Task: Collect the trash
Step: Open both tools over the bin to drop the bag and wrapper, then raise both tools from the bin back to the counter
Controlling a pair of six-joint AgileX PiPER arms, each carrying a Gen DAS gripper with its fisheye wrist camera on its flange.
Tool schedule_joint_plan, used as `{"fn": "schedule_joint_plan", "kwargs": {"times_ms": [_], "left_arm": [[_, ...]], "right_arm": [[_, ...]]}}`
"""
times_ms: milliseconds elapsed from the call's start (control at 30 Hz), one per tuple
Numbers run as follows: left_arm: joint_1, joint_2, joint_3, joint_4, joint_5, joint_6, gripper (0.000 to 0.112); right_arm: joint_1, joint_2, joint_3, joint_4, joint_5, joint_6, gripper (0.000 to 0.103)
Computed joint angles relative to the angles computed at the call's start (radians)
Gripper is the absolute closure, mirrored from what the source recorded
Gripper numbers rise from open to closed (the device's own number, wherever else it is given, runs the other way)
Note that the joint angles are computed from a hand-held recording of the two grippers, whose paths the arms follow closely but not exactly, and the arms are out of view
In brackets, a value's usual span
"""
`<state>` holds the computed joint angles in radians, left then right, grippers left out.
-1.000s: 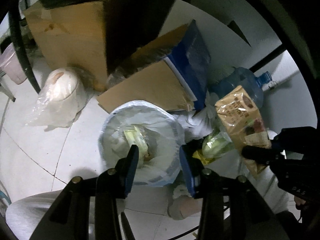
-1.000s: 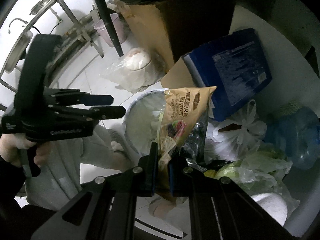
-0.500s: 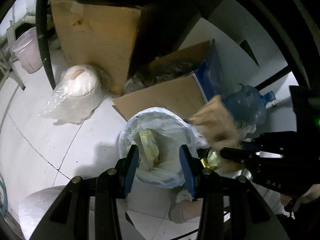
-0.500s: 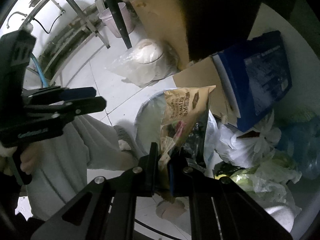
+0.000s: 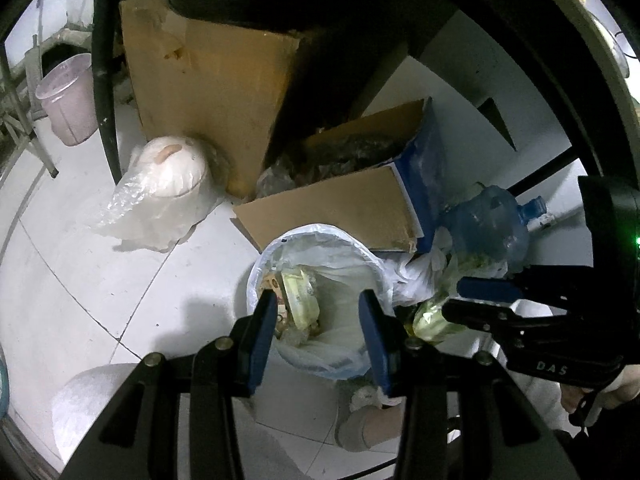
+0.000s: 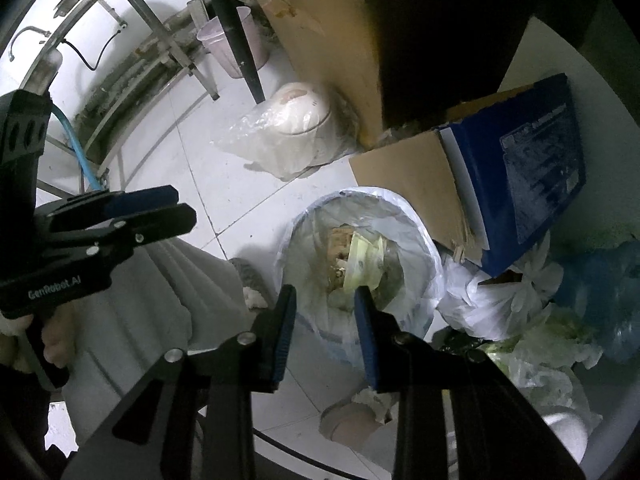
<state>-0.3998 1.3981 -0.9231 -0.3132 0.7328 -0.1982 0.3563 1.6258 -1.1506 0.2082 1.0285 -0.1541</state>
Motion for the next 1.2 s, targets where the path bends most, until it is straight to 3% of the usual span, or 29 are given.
{"fn": "schedule_joint_plan", "kwargs": {"times_ms": [600,1200], "left_arm": [[-0.210,-0.137,-0.062,0.226,0.088,-0.305,0.071],[-0.419,-0.173,-0.151,0.404,0.200,-0.527,0.071]], "right_arm": [[-0.040,-0.286,0.087,-0.014,0.083,0.007,0.075],[-0.119,-0.463,0.112,0.009,0.165,-0.018,0.075]]}}
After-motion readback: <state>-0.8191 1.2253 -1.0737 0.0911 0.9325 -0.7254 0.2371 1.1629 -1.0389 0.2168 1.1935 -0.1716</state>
